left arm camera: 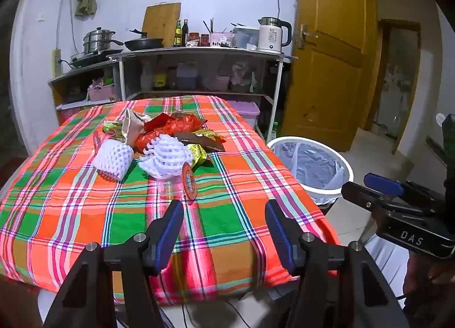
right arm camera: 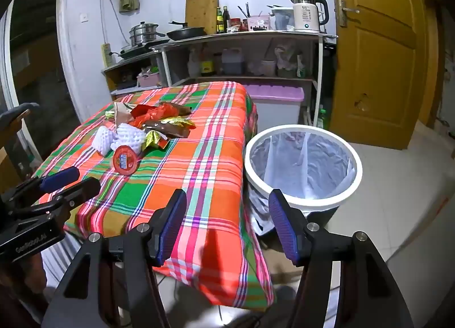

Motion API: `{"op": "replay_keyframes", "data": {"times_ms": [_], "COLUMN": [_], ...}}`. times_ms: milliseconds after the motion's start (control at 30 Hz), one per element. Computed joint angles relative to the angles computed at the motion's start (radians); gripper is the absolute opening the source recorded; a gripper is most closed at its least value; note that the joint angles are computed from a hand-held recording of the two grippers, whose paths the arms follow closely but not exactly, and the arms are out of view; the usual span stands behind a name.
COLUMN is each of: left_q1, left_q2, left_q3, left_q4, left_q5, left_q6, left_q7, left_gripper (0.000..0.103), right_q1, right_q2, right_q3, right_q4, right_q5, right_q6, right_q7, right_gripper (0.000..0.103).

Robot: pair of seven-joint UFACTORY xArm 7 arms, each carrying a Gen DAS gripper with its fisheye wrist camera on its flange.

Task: Collect trash

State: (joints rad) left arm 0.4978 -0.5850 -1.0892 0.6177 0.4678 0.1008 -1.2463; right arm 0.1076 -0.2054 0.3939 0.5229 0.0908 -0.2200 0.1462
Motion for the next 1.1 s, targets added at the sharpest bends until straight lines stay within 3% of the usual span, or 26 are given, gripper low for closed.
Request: {"op": "replay_keyframes", "data": {"times_ms": [233, 267, 1100], "left_q1": [0.019, 0.018, 0.005], "left_q2": [-0.026, -0.027, -0.024], "left_q3": [-0.014, -0.014, -0.010], "left_q4": [-0.012, -0.013, -0.002], "left_q5": [0.002, -0.003, -0.037], "left_q6": [-0.036, -0.038, -0.019], "left_q7": [-0.014, -0.010, 0.019], "left_gripper": [0.059, 0.059, 0.059], "right_q1": [-0.058, -0.031, -0.023], "right_q2": [-0.013, -0.013, -0.036], "right_q3": [0.068, 0.034, 0.018], "right_q4": [-0.002, -0.006, -0.010], "right_q5": [0.025, 0.013, -0.022], "right_q6": [-0.001, -0.005, 0.009], "right_q7": [-0.001, 0.008, 0.036], "right_gripper": [0.061, 0.061, 0.061]}}
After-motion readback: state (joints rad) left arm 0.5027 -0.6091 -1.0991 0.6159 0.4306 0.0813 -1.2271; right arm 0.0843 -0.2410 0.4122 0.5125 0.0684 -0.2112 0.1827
